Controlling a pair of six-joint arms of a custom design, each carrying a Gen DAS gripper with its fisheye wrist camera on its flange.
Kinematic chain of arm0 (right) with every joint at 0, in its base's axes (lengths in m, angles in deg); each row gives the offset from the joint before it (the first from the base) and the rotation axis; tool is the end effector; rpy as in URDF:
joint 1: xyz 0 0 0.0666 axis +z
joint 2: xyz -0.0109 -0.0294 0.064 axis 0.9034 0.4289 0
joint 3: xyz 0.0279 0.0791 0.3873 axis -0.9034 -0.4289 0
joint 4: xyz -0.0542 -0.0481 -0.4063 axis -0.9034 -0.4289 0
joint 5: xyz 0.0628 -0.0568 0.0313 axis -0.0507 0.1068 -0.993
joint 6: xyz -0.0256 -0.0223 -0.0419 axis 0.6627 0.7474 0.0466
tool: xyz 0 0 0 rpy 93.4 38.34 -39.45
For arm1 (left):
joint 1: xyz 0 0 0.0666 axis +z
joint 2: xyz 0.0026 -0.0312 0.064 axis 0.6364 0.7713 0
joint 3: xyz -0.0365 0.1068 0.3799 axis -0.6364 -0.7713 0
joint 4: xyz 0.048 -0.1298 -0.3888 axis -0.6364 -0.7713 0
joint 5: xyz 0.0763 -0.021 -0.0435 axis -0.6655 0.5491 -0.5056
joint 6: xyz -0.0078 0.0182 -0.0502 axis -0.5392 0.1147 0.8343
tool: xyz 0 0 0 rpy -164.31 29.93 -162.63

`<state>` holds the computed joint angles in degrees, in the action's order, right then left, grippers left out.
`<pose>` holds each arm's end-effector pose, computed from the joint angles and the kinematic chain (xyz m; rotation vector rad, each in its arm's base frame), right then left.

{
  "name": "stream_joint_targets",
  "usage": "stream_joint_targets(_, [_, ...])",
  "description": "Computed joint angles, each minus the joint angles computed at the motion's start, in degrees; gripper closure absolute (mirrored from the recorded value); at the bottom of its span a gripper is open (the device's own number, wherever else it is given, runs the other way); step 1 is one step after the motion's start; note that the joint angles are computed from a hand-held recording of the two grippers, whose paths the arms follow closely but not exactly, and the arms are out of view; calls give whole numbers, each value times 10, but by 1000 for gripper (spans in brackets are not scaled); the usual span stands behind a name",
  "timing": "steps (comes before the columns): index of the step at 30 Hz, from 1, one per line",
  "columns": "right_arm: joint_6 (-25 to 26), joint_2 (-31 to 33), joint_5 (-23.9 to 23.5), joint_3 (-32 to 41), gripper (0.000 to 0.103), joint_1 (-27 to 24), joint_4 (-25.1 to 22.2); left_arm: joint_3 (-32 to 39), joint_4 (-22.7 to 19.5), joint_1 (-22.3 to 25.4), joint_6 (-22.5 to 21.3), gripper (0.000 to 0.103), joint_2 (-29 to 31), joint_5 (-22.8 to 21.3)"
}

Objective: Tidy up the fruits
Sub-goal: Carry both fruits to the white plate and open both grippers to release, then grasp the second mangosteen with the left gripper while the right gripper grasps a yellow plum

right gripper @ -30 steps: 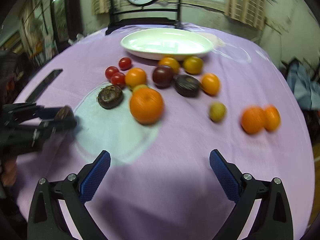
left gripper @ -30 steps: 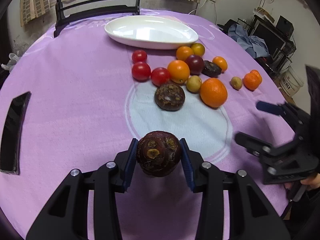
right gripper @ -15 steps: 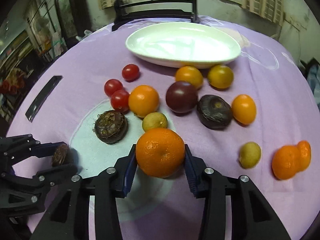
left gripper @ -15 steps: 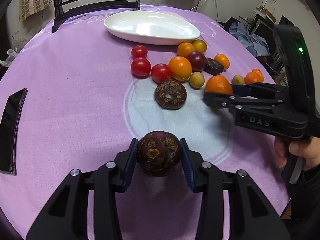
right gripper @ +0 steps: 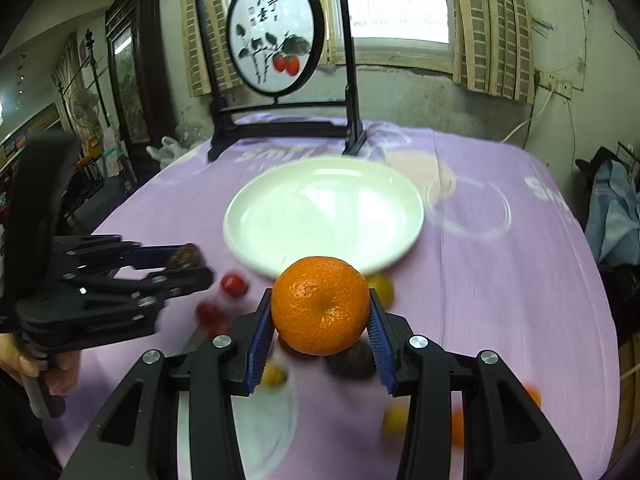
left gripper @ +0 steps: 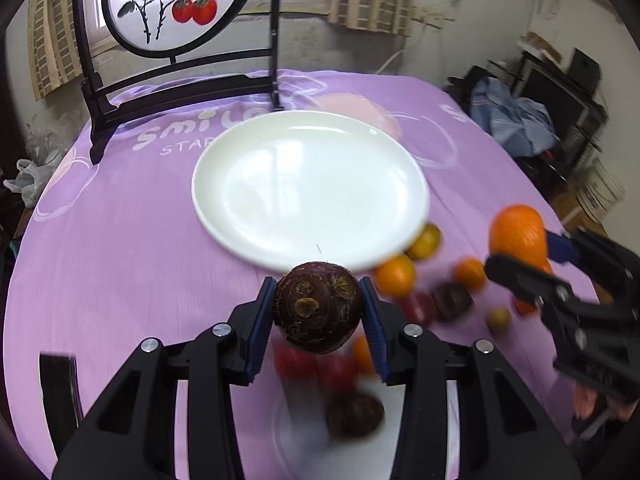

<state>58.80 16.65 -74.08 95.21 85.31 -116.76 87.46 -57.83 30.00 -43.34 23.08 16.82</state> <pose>0.5180 0.2001 0.3805 -0.5063 2.3158 0.3168 0.5424 -0.0928 0.3697 0.1071 2.5006 -0.1526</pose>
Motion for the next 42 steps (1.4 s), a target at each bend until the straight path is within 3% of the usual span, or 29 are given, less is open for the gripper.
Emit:
stream_joint_targets(5, [-1, 94, 6, 94, 58, 0, -39, 121, -35, 14, 31, 62, 116, -20])
stream_joint_targets(10, [6, 157, 6, 153, 57, 0, -80, 174, -61, 21, 40, 62, 172, -19])
stream_joint_targets(11, [5, 163, 7, 159, 57, 1, -87, 172, -61, 20, 46, 59, 173, -17])
stream_joint_targets(13, [-2, 165, 5, 158, 51, 1, -83, 165, -52, 21, 55, 40, 169, -16])
stream_joint_targets(15, [-7, 154, 4, 143, 41, -1, -65, 153, -38, 17, 48, 36, 157, -36])
stream_joint_targets(19, [-13, 111, 5, 100, 41, -7, -50, 125, -31, 10, 40, 26, 122, -50])
stream_joint_targets(25, [-14, -4, 6, -25, 27, -42, -13, 7, -6, -7, 17, 13, 22, -75])
stream_joint_targets(30, [-23, -91, 7, -126, 25, -75, -3, -93, 13, -24, 15, 10, -58, -80])
stream_joint_targets(33, [-24, -130, 17, -180, 25, -81, -7, -144, 23, -34, 35, 7, -97, -84])
stream_joint_targets(42, [-48, -172, 10, -249, 25, -82, -24, -231, 33, -52, 82, 7, -148, -58])
